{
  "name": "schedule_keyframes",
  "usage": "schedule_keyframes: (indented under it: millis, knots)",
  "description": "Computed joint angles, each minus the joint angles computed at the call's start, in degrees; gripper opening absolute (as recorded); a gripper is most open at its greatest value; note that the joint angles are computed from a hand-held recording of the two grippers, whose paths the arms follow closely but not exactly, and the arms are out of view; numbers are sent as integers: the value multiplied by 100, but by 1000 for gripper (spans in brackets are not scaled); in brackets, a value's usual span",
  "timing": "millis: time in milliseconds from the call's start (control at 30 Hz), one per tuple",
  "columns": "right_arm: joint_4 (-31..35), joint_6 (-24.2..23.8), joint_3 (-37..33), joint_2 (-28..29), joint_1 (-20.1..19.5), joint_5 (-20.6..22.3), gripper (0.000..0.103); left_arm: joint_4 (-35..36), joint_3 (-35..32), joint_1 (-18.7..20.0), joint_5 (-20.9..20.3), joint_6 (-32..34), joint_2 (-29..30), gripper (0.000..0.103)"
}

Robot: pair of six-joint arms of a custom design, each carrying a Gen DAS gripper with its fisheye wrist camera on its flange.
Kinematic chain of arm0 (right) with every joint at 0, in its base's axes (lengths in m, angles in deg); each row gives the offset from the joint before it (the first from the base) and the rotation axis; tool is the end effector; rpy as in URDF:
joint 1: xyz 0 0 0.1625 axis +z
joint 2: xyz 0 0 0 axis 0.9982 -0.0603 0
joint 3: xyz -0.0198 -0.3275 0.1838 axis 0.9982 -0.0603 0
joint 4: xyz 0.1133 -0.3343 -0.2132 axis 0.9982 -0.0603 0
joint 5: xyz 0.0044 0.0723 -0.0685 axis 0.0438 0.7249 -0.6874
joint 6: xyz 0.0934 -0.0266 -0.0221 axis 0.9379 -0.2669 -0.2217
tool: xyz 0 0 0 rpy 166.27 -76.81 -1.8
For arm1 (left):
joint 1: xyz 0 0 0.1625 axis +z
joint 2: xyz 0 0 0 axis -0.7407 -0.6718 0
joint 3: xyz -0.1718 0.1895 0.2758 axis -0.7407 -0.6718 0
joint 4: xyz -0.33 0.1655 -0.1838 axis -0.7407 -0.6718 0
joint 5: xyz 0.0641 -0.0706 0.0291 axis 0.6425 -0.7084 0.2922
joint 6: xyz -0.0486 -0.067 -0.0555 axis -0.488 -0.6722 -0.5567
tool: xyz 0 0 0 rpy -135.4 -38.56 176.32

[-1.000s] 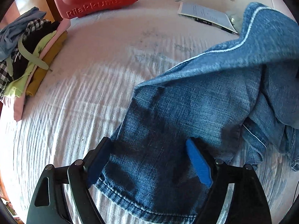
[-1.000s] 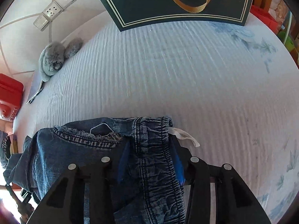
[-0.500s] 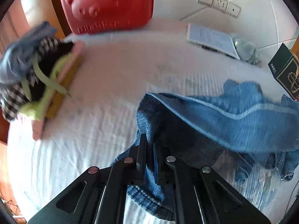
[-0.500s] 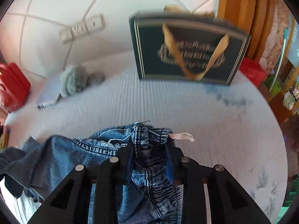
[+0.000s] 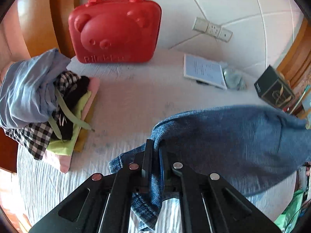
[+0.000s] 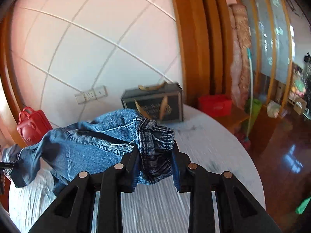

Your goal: Fold clothes

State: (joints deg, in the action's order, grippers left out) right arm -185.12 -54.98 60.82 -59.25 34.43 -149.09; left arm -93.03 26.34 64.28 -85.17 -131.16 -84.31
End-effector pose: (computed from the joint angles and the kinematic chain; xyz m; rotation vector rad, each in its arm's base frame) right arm 0.2913 -0.3540 0.3382 0.5231 -2.2935 1.1311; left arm -0.0437 -0.2192 0.5144 -0.3749 2.2273 -0.8534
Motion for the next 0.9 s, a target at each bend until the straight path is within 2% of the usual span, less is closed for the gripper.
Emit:
schedule_keyframes:
  millis: [100, 167, 200, 267, 333, 367, 400, 467, 533, 633, 667, 733, 767, 900]
  knots:
    - [1216, 886, 766, -974, -407, -288, 27, -880, 587, 646, -369, 1188, -284, 4]
    - [2075, 1426, 1159, -1460, -820, -310, 28, -1307, 997, 998, -646, 1800, -360, 6]
    - [2503, 1694, 1315, -1635, -1055, -281, 32, -1364, 1144, 1129, -756, 1988, -318, 8]
    - [2938, 1985, 1485, -1912, -1251, -404, 35, -1308, 1282, 1016, -895, 1980, -352, 17]
    - [3273, 2176, 1597, -2214, -1368, -503, 52, -1069, 1200, 536, -964, 1607, -389, 33]
    - [3339, 2210, 1576, -2308, -1313, -549, 58, -934, 1105, 207, -938, 1386, -381, 44]
    - [3364, 2207, 1545, -2360, -1241, -585, 66, -853, 1006, -61, -838, 1220, -340, 50]
    - [3320, 2113, 1445, -2353, -1141, -639, 73, -825, 826, -390, -520, 1016, -202, 52]
    - [3037, 1946, 1317, -2153, -1014, -705, 75, -1142, 724, -247, -16, 1217, -33, 54]
    - [2533, 1653, 1075, -1825, -795, -730, 77, -1884, 786, 190, 492, 1754, 169, 54]
    - [2407, 1530, 985, -1815, -702, -692, 80, -2278, 879, 433, 571, 2100, 199, 55]
    - [2270, 1311, 874, -1710, -760, -608, 93, -3084, 1116, 915, 663, 2796, 245, 55]
    - [2206, 1205, 818, -1658, -789, -565, 93, -3547, 1273, 1191, 680, 3161, 266, 55]
    - [2096, 1218, 462, -1026, -1363, 75, 93, -5543, 1889, 2229, 526, 4529, 498, 55]
